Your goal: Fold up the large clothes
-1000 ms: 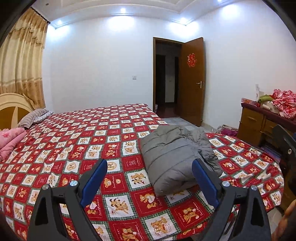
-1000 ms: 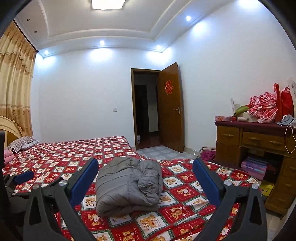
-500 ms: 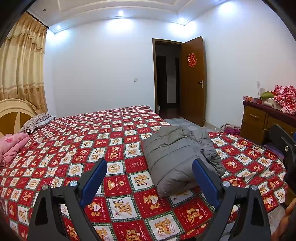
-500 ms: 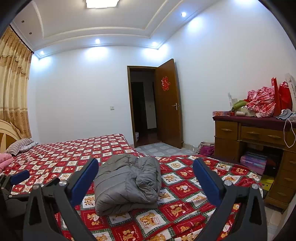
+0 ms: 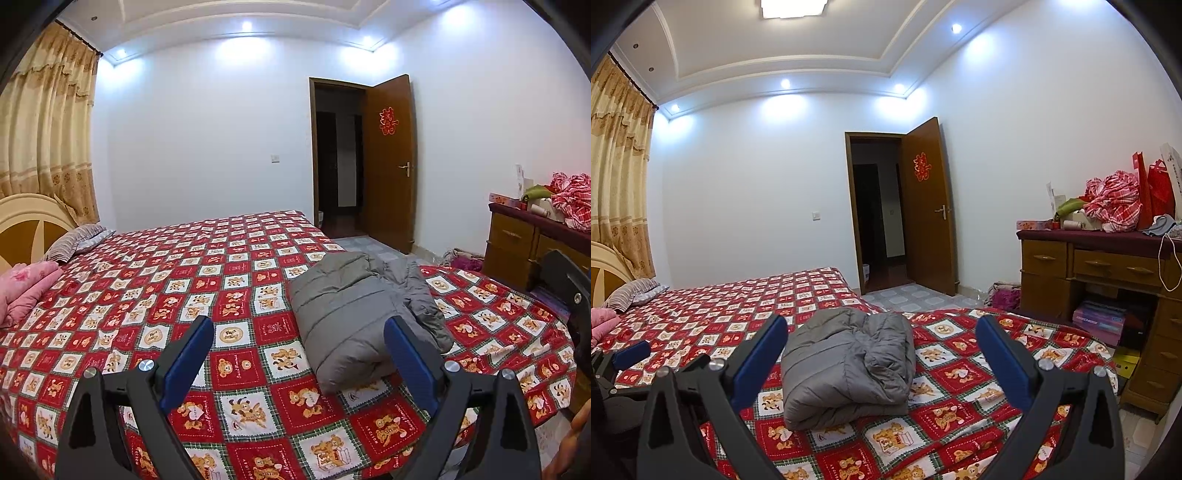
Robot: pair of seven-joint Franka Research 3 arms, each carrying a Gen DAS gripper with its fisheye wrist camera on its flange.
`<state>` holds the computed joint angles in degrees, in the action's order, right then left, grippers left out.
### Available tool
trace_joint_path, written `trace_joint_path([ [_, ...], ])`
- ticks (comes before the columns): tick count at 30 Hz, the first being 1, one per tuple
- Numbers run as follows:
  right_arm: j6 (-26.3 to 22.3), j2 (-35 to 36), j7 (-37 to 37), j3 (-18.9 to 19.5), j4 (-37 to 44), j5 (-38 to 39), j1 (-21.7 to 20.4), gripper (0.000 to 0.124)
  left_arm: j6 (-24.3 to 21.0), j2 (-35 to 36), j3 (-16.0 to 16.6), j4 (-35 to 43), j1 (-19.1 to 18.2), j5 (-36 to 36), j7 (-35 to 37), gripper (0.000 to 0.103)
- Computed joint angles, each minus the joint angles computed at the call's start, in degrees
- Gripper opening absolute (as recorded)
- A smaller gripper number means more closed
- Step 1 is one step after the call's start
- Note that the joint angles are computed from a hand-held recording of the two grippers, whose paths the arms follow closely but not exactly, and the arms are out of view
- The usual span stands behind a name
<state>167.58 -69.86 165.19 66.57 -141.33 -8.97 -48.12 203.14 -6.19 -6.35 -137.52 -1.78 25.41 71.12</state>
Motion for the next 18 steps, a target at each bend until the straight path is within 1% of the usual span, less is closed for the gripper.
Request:
trace_joint_path([
  [2,0.1,-0.2,0.1,0.0,-0.1,0.0,0.1,0.103,-0.1,0.0,-0.2,0.0,0.2,-0.5,0.3,0.094],
  [8,-0.3,-0.1,0.1,0.0,0.0,-0.2,0.2,0.103,-0.6,-0.1,-2.7,-0.5,1.1,-7.3,6.3,0.094],
  [18,-0.4,-0.1,0.1,0.1,0.2,-0.4,0.0,0.103,-0.8,-0.1,-3.0,-0.8,0.7,-10.8,9.4,0.095],
])
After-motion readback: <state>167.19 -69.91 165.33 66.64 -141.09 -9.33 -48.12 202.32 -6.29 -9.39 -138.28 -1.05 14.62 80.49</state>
